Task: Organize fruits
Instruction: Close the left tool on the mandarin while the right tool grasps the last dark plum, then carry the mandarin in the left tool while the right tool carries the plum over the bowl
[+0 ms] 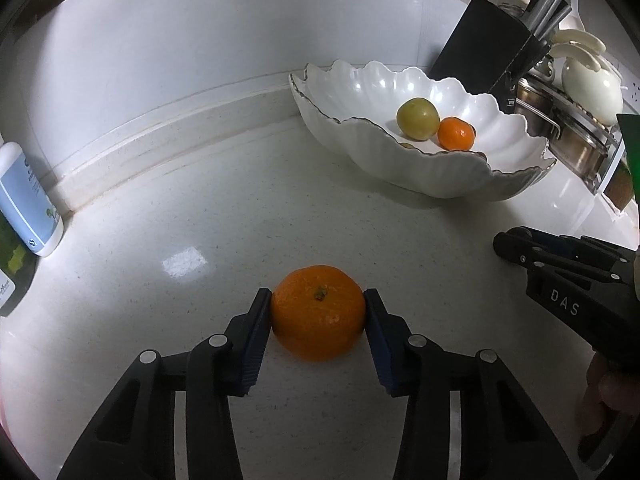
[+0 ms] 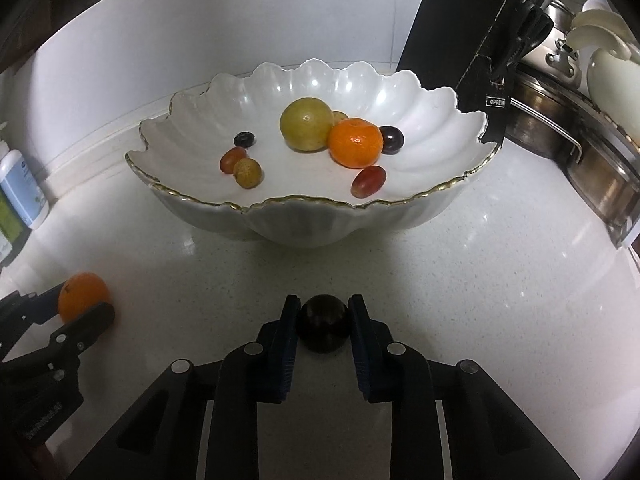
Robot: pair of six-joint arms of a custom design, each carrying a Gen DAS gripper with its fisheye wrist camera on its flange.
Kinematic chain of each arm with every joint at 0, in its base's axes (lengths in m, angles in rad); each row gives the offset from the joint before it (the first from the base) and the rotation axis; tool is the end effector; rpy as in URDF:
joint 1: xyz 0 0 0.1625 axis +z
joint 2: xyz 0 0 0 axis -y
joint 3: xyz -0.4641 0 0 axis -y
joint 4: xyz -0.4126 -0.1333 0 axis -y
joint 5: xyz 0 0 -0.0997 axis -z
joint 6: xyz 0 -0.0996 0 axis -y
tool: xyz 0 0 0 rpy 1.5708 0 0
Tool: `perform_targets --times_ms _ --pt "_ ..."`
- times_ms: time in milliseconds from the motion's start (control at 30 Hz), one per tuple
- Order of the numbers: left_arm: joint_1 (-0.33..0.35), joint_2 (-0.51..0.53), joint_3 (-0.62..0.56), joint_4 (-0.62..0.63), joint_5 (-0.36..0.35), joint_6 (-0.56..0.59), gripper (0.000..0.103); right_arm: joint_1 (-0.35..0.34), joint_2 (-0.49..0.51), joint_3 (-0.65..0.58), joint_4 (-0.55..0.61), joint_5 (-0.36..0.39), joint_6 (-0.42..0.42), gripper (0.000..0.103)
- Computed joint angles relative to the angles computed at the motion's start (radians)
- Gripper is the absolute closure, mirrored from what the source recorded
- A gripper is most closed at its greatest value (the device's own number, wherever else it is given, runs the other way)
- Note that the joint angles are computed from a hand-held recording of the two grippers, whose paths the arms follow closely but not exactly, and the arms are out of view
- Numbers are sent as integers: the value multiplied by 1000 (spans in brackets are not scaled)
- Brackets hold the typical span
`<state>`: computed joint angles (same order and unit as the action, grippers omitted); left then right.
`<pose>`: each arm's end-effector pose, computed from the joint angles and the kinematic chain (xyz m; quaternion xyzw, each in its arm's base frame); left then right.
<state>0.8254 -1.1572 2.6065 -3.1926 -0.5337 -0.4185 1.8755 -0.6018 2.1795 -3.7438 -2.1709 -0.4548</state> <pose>-0.0720 -0.4009 0.1451 0.0987 0.8607 -0.3339 0.3714 0.2260 -0.4618 0.0005 0.2580 -0.8804 0.2582 0.3028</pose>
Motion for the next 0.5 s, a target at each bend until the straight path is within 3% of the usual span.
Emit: perform_targets --times_ms 500 --pt "-84 -46 23 100 1 -96 59 14 -57 66 -27 -4 11 77"
